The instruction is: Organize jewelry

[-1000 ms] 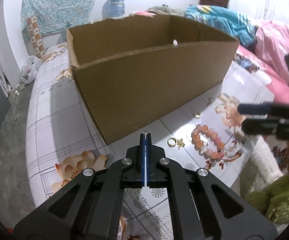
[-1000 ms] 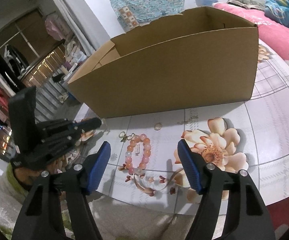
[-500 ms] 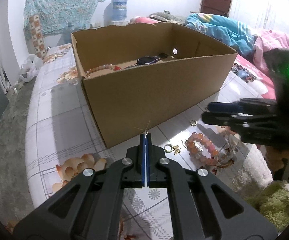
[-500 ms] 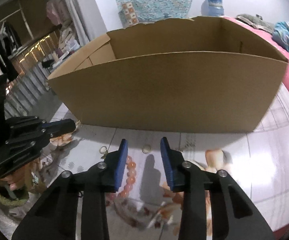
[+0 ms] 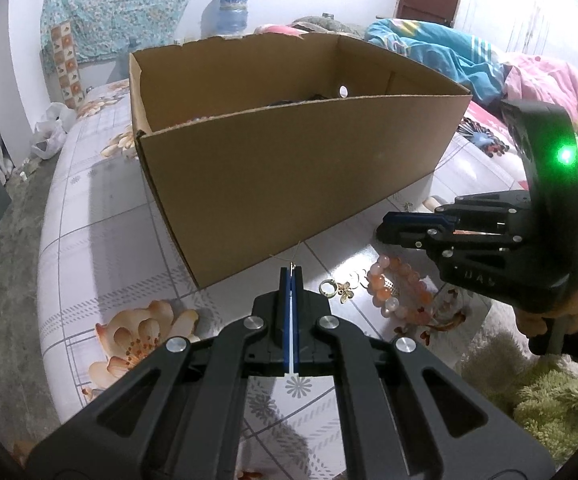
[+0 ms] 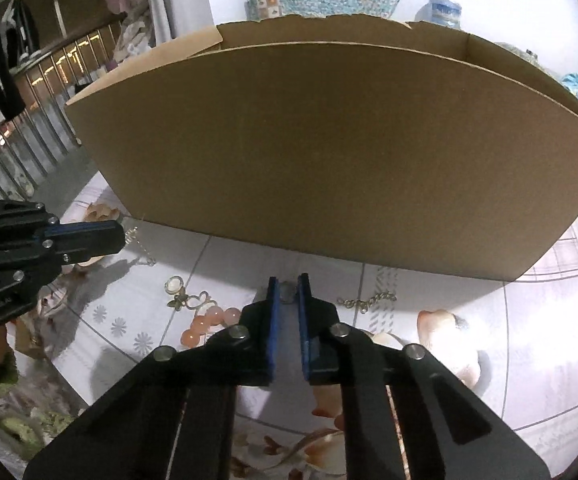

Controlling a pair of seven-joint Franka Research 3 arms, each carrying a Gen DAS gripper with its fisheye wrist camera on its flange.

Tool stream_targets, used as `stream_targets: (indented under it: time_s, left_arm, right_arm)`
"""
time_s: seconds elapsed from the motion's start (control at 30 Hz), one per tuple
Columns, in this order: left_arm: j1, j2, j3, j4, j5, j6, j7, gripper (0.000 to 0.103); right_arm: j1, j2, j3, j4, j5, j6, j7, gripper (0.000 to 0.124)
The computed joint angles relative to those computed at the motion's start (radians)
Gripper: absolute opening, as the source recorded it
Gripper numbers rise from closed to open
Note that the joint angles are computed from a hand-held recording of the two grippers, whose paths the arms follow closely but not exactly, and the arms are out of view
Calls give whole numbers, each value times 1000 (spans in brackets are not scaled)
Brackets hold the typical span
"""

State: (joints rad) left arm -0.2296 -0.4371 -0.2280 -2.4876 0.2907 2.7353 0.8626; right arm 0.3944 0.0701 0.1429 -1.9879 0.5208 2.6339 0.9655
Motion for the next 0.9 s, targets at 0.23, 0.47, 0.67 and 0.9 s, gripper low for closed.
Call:
stream_targets:
  time_s: [0.23,0.47,0.67,0.9]
  left_arm:
    - [4,-5,-4,-1,10,-3,-7,0]
    - [9,-21,-13,-4,26,-7,-28,0]
    - [1,-24,-13,-6,27,-9,-32,0]
    - [-1,-27,-15,-7,28,-17,-43,0]
  right_arm:
    - [-9,-16,-3,-9,54,-17,-26,5]
    - [-15,-46,-12,-23,115,-29,-60,5]
    - [-5,-19,-7,7,63,-34,-34,14]
    - [12,4,2,4,-39,3,-19,22]
